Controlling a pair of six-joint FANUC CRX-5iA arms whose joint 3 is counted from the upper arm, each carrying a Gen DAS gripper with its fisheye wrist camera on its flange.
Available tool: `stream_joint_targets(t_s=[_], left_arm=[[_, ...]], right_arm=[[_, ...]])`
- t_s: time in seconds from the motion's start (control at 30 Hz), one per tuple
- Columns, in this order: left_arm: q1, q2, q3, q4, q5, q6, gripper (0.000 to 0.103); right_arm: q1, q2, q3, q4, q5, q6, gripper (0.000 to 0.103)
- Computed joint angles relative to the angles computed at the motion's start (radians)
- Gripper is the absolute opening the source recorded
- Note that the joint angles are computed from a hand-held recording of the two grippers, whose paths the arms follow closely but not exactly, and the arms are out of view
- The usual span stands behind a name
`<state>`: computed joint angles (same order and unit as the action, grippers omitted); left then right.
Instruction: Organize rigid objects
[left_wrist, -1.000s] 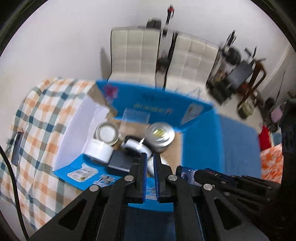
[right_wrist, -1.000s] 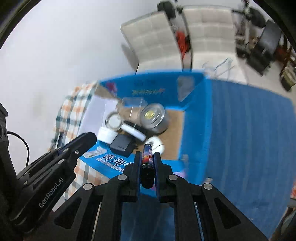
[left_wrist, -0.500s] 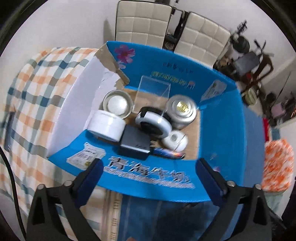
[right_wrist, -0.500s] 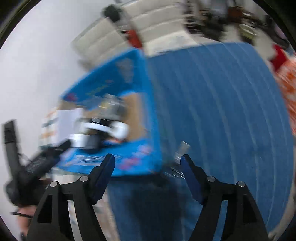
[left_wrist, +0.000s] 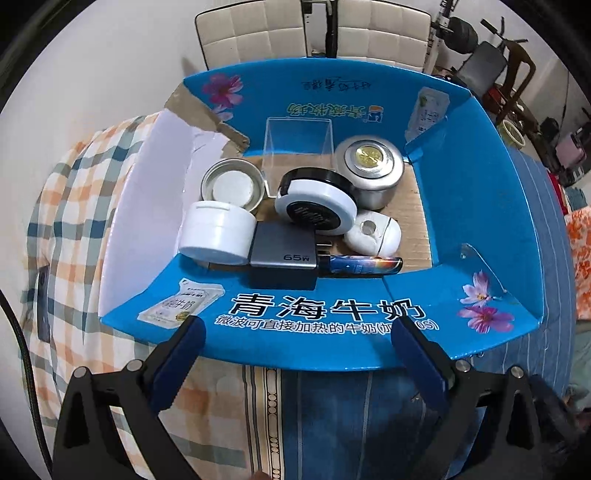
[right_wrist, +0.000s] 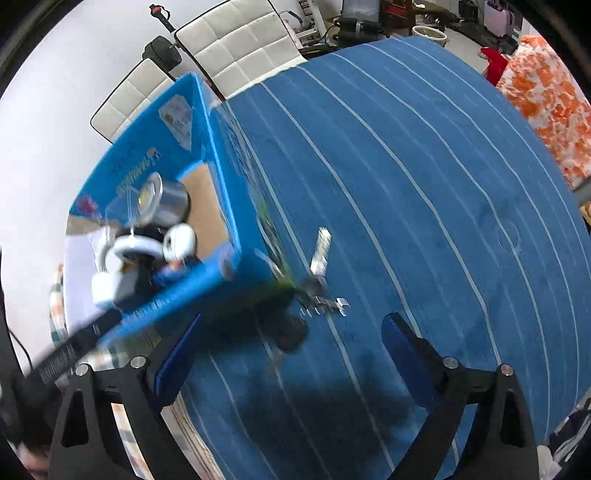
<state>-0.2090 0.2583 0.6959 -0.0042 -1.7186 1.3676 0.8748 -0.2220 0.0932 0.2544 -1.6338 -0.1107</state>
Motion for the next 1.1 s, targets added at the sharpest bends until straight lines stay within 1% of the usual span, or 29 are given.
stream_joint_targets(t_s=[0.07, 0.13, 0.17, 0.27, 0.3, 0.33, 0.37, 0.4, 0.43, 0.47, 0.5, 0.53, 0.6, 0.63, 0.7, 0.83, 0.93, 1.07, 1.1], left_arm=[[-0.006, -0.003, -0.005, -0.009, 0.006, -0.014, 0.103], [-0.003, -0.002, -0.005, -0.005, 0.005, -0.017, 0.103], [-0.002, 0.001, -0.002, -0.002, 0.001, -0.016, 0.103], [0.0, 0.001, 0.001, -0.01, -0.001, -0.008, 0.103], [-0.001, 0.0, -0.001, -0.012, 0.001, -0.008, 0.103], [-0.001, -0.001, -0.001, -0.015, 0.002, -0.008, 0.103], [-0.001, -0.002, 0.0, -0.017, 0.0, -0.006, 0.103], [-0.001, -0.004, 0.0, -0.018, 0.0, -0.005, 0.103], [-0.001, -0.005, -0.001, -0.018, -0.001, -0.005, 0.103], [0.0, -0.008, -0.002, -0.015, -0.001, -0.003, 0.103], [0.002, -0.011, -0.005, -0.011, 0.0, -0.002, 0.103], [0.003, -0.013, -0.006, -0.009, 0.0, 0.0, 0.103], [0.009, -0.017, -0.01, 0.006, -0.003, 0.011, 0.103], [0.011, -0.019, -0.012, 0.014, -0.005, 0.016, 0.103], [0.019, -0.022, -0.016, 0.038, -0.017, 0.024, 0.103], [0.017, -0.029, -0.022, 0.057, -0.041, 0.02, 0.103], [0.013, -0.038, -0.025, 0.061, -0.05, 0.015, 0.103], [0.023, -0.039, -0.008, 0.09, -0.069, 0.022, 0.103], [0.029, -0.035, 0.005, 0.104, -0.074, 0.027, 0.103]], right_arm=[[0.0, 0.016, -0.008, -0.032, -0.017, 0.021, 0.097], [-0.024, 0.021, -0.029, -0.062, 0.011, 0.032, 0.086], [-0.044, 0.032, -0.034, -0.081, 0.024, 0.045, 0.085], [-0.108, 0.093, -0.036, -0.132, 0.069, 0.113, 0.084], [-0.127, 0.114, -0.031, -0.156, 0.075, 0.137, 0.087], [-0.126, 0.143, -0.015, -0.149, 0.056, 0.155, 0.086], [-0.114, 0.194, 0.024, -0.127, 0.001, 0.181, 0.084], [-0.108, 0.222, 0.047, -0.122, -0.034, 0.198, 0.08], [-0.096, 0.249, 0.07, -0.116, -0.075, 0.212, 0.073], [-0.079, 0.247, 0.065, -0.103, -0.078, 0.206, 0.068], [-0.059, 0.237, 0.057, -0.092, -0.087, 0.199, 0.049], [-0.051, 0.233, 0.055, -0.089, -0.097, 0.202, 0.028], [-0.039, 0.21, 0.043, -0.113, -0.11, 0.221, 0.021], [-0.035, 0.198, 0.037, -0.121, -0.112, 0.223, 0.011], [-0.019, 0.169, 0.029, -0.11, -0.113, 0.217, 0.003], [0.029, 0.148, 0.068, -0.022, -0.134, 0.224, 0.003], [0.053, 0.143, 0.115, 0.018, -0.141, 0.222, 0.003], [0.095, 0.154, 0.22, 0.087, -0.167, 0.246, 0.003], [0.089, 0.157, 0.247, 0.098, -0.17, 0.268, 0.003]])
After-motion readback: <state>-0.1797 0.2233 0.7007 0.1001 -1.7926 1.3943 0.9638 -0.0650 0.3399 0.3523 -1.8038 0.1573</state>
